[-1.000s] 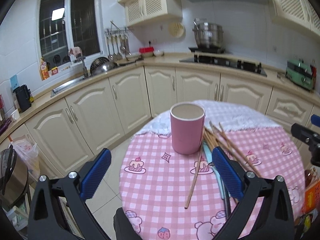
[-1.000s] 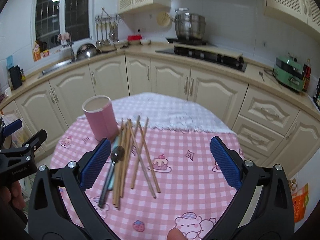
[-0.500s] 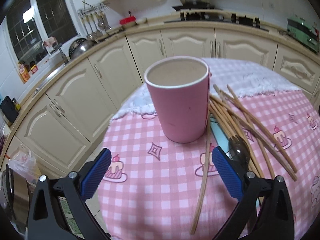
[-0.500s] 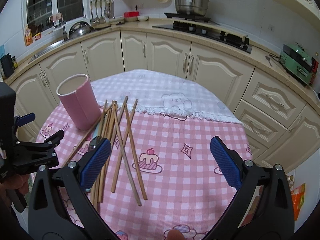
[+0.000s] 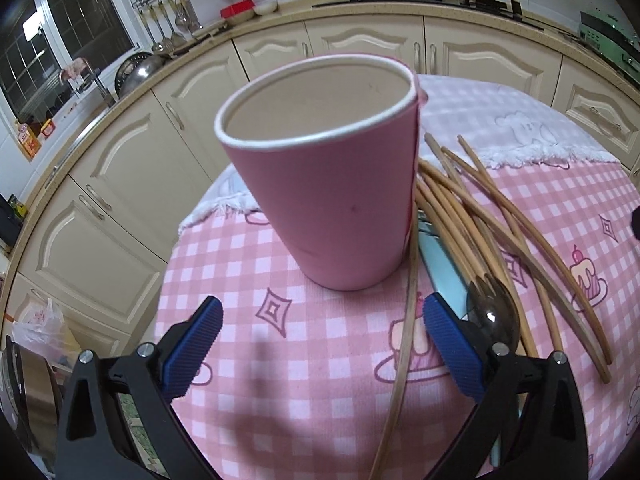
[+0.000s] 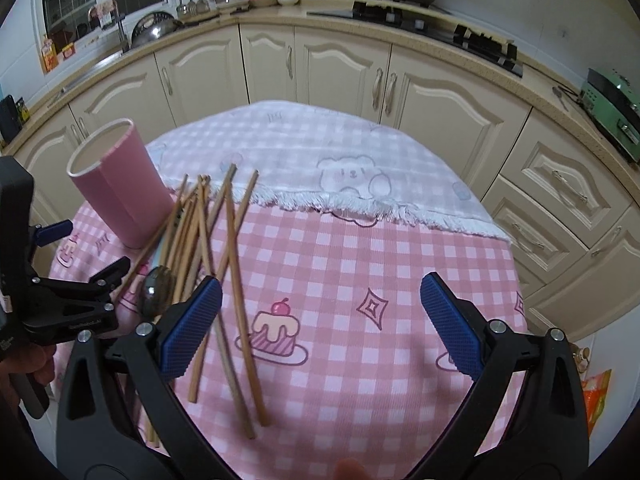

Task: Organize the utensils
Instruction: 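Lower the left gripper onto a wooden chopstick and close it while the right gripper grasps another chopstick, then lift the left gripper's chopstick into the pink cup while the right gripper drops its chopstick in too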

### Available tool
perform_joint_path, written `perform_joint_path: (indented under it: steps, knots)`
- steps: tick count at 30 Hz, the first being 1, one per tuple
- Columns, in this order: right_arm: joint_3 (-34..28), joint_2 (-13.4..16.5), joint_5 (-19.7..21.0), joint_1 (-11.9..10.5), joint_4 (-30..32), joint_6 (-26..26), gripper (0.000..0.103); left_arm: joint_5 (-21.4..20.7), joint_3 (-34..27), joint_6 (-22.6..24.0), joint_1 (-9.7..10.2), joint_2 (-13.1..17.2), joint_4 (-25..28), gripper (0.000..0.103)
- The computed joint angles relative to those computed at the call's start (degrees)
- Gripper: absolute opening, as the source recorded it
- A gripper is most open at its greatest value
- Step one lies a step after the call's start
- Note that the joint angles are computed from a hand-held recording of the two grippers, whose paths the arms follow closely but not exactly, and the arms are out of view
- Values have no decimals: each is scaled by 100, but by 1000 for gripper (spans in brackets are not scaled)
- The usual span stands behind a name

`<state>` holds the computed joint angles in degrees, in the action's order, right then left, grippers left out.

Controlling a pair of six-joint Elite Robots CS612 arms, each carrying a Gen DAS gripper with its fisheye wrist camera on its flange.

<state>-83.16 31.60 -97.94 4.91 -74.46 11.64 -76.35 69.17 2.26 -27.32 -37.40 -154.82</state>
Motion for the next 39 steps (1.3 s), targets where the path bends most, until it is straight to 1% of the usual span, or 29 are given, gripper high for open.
perform_joint_path:
  steps: [2, 4, 5, 6, 8, 9, 10, 12, 13, 15, 16, 17, 18, 19, 20, 22, 24, 25, 26, 27, 28, 29, 30, 33, 36, 39]
  knots:
    - [115, -32, 60, -29, 91, -73, 97, -57, -82, 21, 2, 37, 127, 95]
    - [253, -73, 175, -54, 166, -177, 97, -151, -167, 28, 4, 80, 291, 87]
    - [321, -97, 219, -58, 210, -229, 97, -212, -232, 21, 8, 110, 430, 81]
    - [385, -119, 279, -64, 251, -284, 97, -263, -271, 13, 12, 131, 513, 77]
    - [553, -178, 425, -68, 315, -433, 97, -359, -296, -13, 21, 148, 523, 74]
    - [622, -206, 492, -66, 331, -500, 97, -419, -316, 2, 27, 152, 552, 69]
    - [683, -230, 574, -67, 330, -554, 97, -506, -346, 10, 40, 159, 593, 67]
    - [841, -303, 720, -60, 335, -694, 96, -628, -385, 26, 60, 170, 655, 56]
    - [908, -334, 755, -54, 332, -753, 94, -731, -409, 70, 68, 175, 693, 53]
    - [1057, -408, 912, -57, 378, -871, 88, -863, -443, 123, 71, 185, 745, 41]
    - [1127, -442, 924, -52, 402, -915, 82, -926, -456, 133, 74, 188, 774, 38]
    - [1219, -488, 887, -39, 453, -976, 74, -1003, -470, 143, 80, 192, 799, 32]
    - [1295, -530, 861, -32, 496, -1016, 70, -1111, -485, 157, 89, 197, 821, 24]
    - [1353, -561, 880, -32, 535, -1050, 63, -1208, -493, 173, 96, 197, 847, 22]
    - [1427, -601, 918, -29, 578, -1110, 59, -1216, -494, 183, 84, 193, 860, 19]
    - [1590, -678, 948, -10, 656, -1280, 58, -1213, -493, 222, 69, 193, 865, 17]
    - [1723, -738, 854, 26, 621, -1370, 58, -1211, -528, 205, 60, 207, 906, 17]
    - [1776, -765, 888, 27, 602, -1409, 53, -1213, -556, 207, 59, 218, 930, 17]
    - [1803, -778, 911, 31, 583, -1422, 40, -1215, -581, 203, 56, 231, 946, 17]
    - [1823, -789, 925, 31, 563, -1434, 32, -1222, -577, 204, 53, 232, 934, 16]
    - [1855, -807, 907, 37, 547, -1443, 20, -1289, -597, 212, 60, 243, 928, 12]
    - [1854, -810, 947, 34, 549, -1452, 7, -1411, -597, 202, 78, 241, 932, 6]
    - [1825, -797, 1033, 19, 551, -1413, 7, -1495, -587, 179, 92, 234, 929, 5]
    - [1537, -660, 1498, -91, 541, -1162, 6, -1603, -488, 110, 107, 199, 810, 5]
    - [1293, -545, 1589, -146, 493, -950, 6, -1691, -327, 85, 129, 135, 622, 5]
    - [998, -405, 1907, -232, 359, -659, 6, -1801, -165, 92, 160, 63, 389, 5]
